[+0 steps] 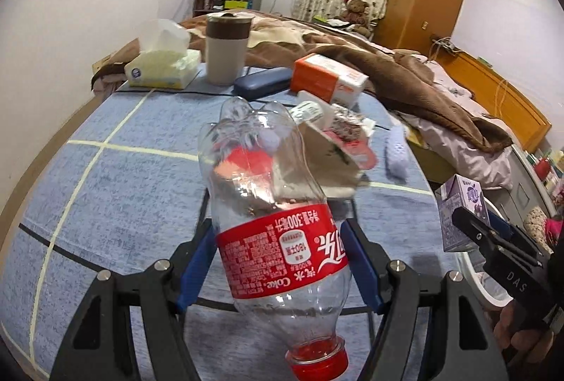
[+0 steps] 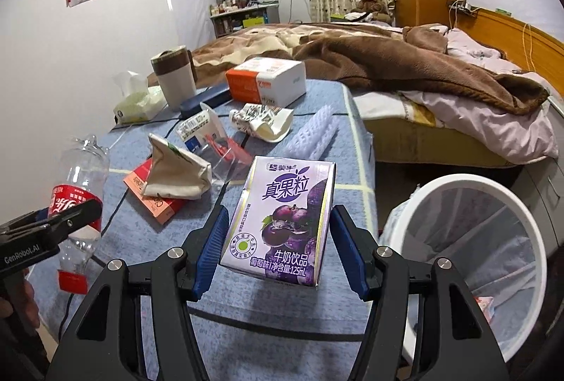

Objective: Collect trash
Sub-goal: 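Carry the bottle and juice box with both tools over the wastebasket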

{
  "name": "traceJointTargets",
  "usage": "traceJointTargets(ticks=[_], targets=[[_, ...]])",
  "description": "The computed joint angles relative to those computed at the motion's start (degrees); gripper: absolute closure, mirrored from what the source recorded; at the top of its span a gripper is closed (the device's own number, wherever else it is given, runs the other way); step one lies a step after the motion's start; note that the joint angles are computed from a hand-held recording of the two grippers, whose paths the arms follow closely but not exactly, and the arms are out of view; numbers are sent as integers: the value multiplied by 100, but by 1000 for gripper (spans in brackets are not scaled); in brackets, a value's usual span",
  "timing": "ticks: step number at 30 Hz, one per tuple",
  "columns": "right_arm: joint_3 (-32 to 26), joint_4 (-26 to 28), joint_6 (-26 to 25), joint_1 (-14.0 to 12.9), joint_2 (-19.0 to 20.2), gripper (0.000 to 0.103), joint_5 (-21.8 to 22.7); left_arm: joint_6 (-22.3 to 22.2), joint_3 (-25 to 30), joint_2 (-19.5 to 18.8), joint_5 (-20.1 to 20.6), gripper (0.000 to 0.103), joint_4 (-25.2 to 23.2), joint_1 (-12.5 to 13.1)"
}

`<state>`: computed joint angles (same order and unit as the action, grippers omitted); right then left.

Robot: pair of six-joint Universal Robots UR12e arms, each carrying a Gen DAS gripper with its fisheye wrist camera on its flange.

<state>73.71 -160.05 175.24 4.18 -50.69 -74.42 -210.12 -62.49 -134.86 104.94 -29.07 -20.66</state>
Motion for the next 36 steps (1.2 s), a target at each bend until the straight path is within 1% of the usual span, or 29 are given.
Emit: traceJointTargets(ticks=[5,10,18,27,30,33,35,36], targets=[[125,-173,98,-66,-85,42,12,155,96,-31,-51,30,83,-69],[326,-397,197,-155,-217,42,-33,420,249,-90,-113,30,212,-151],[604,-675,322,-347,-399,42,-244,886,771,-342,-367,30,164,-291],[736,-723,534,-561,-467,42,-551,1398,1781,-855,-842,30,-135,-464],[744,-649,568,-622,-469,42,-644,1542,2209,-1080,-1077,30,-346,-507],[744,-553,625,-686,-461,42,-722,1657,2626,-1300,-1190,30,-575,-555],[732,-510,638,-714,-440,42,-741,1706,3007,-1504,-1312,30,-804,-574],[748,-475,635,-737,-450,42,-734,1718,3082,-1546,-1358,30,-853,-589]])
